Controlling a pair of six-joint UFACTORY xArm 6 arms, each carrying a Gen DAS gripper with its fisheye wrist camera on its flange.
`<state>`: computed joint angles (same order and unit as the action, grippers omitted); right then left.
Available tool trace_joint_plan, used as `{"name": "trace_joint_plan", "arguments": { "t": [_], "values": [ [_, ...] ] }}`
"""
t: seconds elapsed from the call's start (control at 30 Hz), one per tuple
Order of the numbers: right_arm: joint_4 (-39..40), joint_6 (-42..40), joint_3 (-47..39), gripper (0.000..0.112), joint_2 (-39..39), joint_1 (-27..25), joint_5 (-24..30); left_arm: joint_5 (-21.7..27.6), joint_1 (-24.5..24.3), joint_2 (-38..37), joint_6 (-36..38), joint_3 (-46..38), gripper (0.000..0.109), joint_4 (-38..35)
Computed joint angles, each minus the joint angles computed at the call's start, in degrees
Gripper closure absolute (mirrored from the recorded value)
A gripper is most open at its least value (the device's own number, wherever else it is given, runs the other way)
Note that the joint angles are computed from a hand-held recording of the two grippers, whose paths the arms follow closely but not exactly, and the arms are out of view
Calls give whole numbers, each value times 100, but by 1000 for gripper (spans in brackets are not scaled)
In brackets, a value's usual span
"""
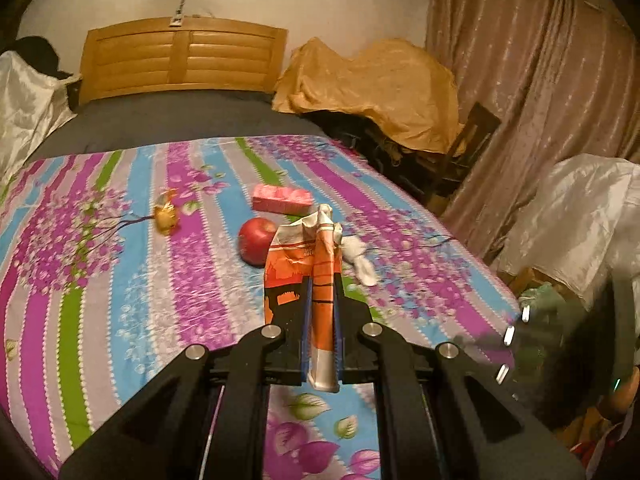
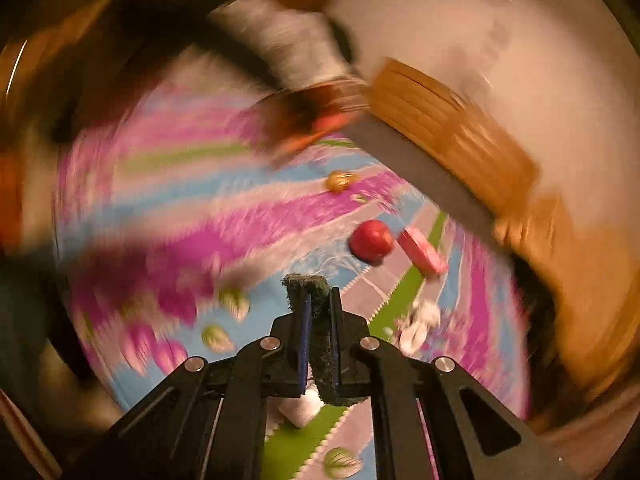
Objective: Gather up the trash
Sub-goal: 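Carry the orange-white packet and green scrubber with both tools over the green bin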
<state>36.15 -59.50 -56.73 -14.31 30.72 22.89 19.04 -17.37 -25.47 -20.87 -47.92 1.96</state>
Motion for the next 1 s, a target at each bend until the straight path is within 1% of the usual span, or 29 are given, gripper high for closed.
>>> {"name": "trace_joint_plan", "arguments": {
  "t": [0.07,0.1,0.17,0.27,0.33,0.4,0.47,0.6,0.73,0.83,0.93,0.97,1.0],
  "values": [
    [800,96,-419,103,38,-519,716,-18,-126,84,29,-119,101,7],
    [1083,193,-580,103,54,-781,1000,-52,-224,166,74,-212,101,-60],
    [1390,299,-685,103,-8,-1149,1301,-72,-386,311,139,-374,101,-111],
    [1546,348,-513,103,-328,-1496,1423,-59,-608,560,243,-643,101,-208],
    [1449,375,-296,103,-591,-1656,1386,-12,-782,804,279,-895,101,-274],
    [1396,415,-114,103,-813,-1854,1457,35,-931,1032,315,-1126,101,-334],
    [1436,445,64,103,-1007,-2106,1575,119,-1110,1361,255,-1466,101,-256],
    [1425,395,272,103,-1333,-2642,1588,319,-1443,2094,209,-2282,101,-109],
    [1459,222,169,103,-1454,-3361,1604,616,-1789,3098,350,-3540,101,-66],
    [1416,83,-2,103,-1465,-3976,1643,915,-2023,3890,442,-4648,101,91],
    [1384,-104,-209,103,-1376,-4598,1678,1311,-2228,4773,716,-5943,101,-21],
    [1363,-137,-299,103,-1319,-4830,1694,1589,-2303,5139,757,-6543,101,-10],
    [1353,-166,-393,103,-1246,-5020,1697,1672,-2400,5555,853,-7142,101,-1]
  ]
}}
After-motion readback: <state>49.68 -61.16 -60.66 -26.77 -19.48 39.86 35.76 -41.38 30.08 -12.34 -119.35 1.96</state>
